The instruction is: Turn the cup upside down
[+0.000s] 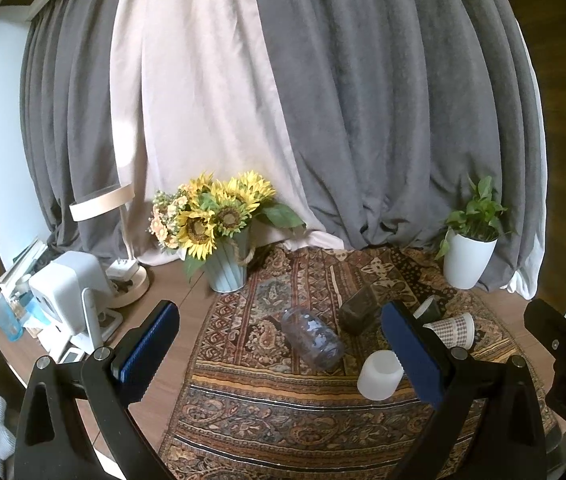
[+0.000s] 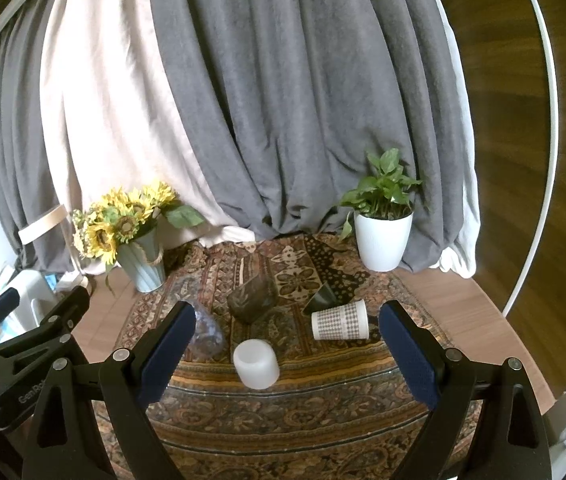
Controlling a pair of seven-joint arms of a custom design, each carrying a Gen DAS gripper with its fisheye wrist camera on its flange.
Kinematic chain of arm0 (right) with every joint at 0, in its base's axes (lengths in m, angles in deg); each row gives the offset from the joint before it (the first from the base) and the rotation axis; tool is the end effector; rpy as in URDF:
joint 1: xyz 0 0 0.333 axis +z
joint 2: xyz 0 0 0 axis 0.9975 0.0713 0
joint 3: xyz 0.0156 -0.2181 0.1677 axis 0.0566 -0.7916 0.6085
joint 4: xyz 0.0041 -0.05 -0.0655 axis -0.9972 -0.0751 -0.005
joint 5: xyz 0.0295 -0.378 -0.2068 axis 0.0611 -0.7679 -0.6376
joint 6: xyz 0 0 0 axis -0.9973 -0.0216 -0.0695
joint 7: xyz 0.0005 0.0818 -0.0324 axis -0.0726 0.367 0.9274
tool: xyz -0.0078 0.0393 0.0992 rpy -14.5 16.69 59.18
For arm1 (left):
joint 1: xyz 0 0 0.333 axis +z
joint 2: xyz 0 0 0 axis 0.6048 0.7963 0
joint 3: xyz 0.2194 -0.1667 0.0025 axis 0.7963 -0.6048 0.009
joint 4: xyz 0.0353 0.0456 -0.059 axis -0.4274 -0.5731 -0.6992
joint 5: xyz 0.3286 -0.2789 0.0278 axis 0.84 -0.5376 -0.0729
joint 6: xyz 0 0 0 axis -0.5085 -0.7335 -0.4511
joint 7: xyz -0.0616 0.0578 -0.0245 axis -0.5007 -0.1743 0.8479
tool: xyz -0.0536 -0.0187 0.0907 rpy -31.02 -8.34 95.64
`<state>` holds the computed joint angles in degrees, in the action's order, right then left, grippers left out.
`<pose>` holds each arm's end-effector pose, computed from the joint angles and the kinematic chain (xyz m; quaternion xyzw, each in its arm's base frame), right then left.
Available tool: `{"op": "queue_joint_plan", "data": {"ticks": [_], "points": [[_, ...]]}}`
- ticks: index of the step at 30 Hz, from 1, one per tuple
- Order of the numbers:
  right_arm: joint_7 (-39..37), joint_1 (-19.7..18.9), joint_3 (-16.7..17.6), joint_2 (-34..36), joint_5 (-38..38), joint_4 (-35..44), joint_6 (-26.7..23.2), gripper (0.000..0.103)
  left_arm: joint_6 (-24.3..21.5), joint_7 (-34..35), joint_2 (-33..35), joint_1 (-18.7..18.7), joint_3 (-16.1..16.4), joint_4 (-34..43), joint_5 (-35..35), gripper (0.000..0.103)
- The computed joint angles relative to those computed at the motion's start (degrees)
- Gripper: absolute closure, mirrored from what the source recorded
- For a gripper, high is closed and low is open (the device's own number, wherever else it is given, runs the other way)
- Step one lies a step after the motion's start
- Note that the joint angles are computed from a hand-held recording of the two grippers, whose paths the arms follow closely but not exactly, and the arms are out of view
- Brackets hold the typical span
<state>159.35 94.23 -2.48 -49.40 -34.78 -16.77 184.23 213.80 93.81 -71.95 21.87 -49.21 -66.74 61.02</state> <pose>0.6587 0.0903 0.6484 -0.5310 0.6715 -0.3699 0.3610 0.6801 -0.2491 0.6567 -0.5970 0.5946 -0.3549 0.4050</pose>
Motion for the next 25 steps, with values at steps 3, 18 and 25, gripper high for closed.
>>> {"op": "queue_joint_plan", "data": {"ticks": [3,18,25], "points": [[0.2,0.0,0.0,0.0,-0.2,0.0,0.0,0.01,0.2,0.0,-0.2,0.1,0.0,-0.1,0.0,0.0],[0.4,0.1,-0.2,0.5,-0.4,0.7,-0.2,0.01,1.2,0.9,-0.2,0.5,-0.1,-0.4,-0.7,0.0],[0.1,0.2,-0.3,0.5,-0.1,0.7,-0.1,0.01,2.0,2.4,-0.6,1.1,-0.4,-1.0,-2.3,0.0]]}}
